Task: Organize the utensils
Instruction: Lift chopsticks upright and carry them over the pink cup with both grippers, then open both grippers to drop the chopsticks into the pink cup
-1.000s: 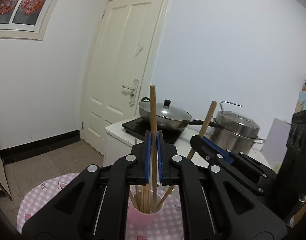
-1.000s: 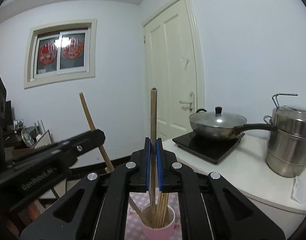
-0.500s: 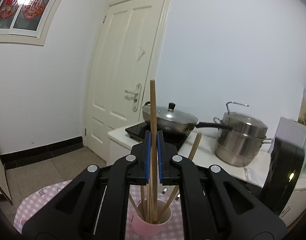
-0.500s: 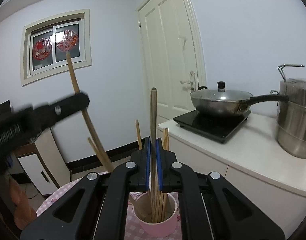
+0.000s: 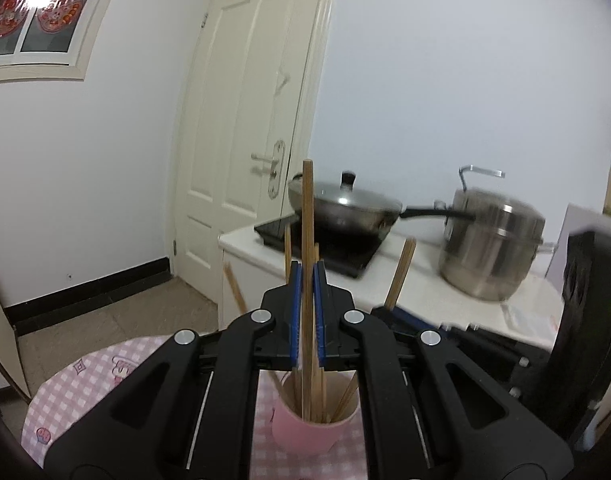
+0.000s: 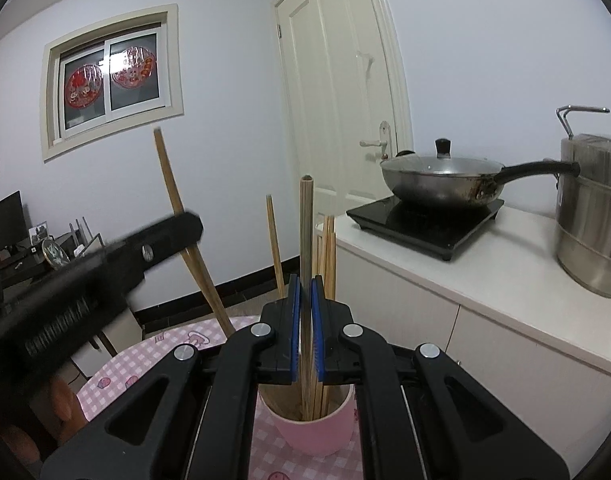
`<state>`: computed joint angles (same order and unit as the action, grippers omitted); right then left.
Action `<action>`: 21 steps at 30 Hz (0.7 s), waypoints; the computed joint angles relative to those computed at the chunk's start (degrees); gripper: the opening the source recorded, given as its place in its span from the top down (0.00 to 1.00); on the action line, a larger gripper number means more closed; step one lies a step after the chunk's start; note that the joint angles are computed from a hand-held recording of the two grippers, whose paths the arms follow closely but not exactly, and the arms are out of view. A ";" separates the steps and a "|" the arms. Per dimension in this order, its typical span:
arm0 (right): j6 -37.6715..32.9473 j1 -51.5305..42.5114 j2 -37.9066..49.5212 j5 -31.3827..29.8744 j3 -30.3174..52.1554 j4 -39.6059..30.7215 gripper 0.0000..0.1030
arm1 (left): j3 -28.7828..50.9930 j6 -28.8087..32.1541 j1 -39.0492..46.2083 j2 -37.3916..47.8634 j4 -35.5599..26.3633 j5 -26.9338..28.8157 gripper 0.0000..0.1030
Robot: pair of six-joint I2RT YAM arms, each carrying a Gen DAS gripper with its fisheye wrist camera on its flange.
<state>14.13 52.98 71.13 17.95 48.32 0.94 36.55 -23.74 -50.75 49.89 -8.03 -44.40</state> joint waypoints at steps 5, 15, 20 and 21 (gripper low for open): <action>0.66 0.20 0.05 0.29 -1.49 0.43 0.96 | -1.81 -3.49 1.93 0.96 -3.51 4.95 0.94; 4.45 -0.77 -2.03 -1.42 -1.76 -2.36 0.94 | -0.35 -6.77 3.97 -0.75 -10.59 10.63 0.92; 6.25 -0.23 -3.75 -1.32 -1.36 -5.27 0.89 | -0.72 -9.17 0.16 -4.35 -12.56 5.14 0.31; 6.67 -0.20 -4.35 -1.72 -1.27 -6.13 0.88 | -0.30 -9.22 -0.34 -5.27 -14.13 5.20 0.31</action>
